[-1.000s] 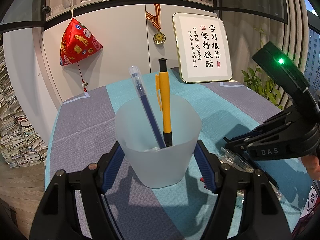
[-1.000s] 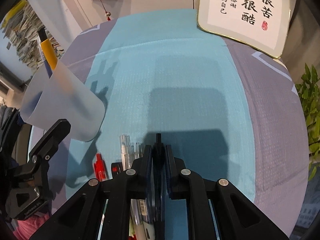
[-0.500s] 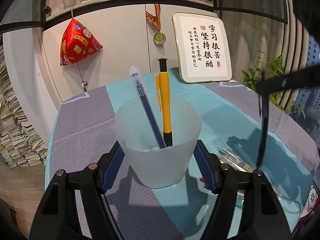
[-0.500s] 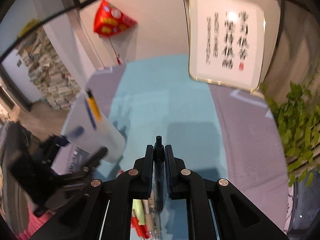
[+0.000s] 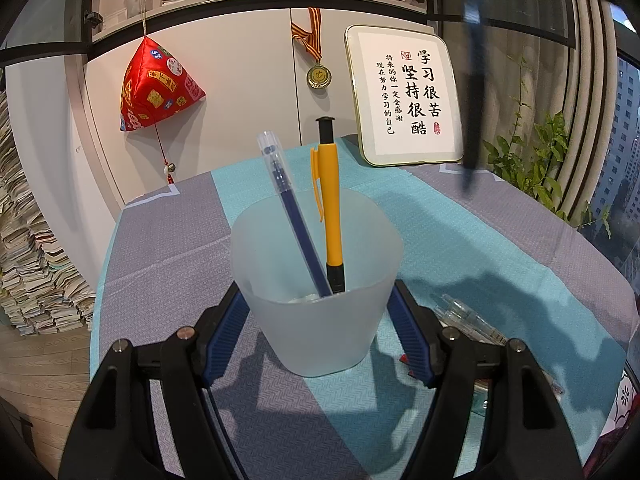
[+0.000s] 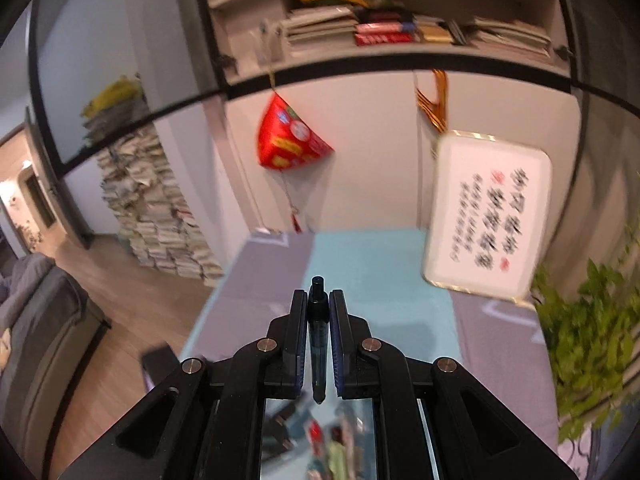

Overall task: Organize stationery
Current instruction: 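Lower the black pen into the cup and open the right gripper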

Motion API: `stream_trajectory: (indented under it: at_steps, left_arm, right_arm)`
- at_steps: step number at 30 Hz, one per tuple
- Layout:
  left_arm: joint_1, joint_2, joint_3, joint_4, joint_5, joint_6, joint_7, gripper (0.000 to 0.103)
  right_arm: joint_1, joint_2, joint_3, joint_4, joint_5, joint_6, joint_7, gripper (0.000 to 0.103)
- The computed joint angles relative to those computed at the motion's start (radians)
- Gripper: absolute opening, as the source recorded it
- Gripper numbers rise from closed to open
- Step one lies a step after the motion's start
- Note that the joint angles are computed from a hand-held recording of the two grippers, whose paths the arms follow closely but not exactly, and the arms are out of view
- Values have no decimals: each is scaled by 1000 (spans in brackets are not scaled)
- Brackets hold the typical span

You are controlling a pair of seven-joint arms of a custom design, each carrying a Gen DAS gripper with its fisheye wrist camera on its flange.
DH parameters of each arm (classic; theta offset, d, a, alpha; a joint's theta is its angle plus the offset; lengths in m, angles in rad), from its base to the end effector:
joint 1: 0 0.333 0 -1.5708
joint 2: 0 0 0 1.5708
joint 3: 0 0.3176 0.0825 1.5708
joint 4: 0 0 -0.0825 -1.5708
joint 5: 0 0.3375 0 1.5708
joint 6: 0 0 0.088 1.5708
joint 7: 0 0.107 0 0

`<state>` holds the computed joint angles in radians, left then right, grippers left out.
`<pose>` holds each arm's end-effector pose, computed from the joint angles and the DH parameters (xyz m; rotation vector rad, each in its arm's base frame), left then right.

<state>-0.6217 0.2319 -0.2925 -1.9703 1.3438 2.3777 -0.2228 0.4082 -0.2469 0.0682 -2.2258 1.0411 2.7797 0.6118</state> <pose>0.3720 -0.4502 0.4118 -1.6027 1.6959 -0.8116 0.4377 0.1861 0.5718 -1.9050 1.0102 -0.2896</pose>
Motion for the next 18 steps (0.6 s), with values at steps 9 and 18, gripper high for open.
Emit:
stream_trajectory:
  at_steps: [9, 18]
  left_arm:
    - [0, 1, 1, 1, 0, 2, -1, 70]
    - [0, 1, 1, 1, 0, 1, -1, 70]
  right_arm:
    - [26, 106, 37, 69, -15, 25, 27, 10]
    - [18, 155, 46, 67, -45, 13, 54, 10]
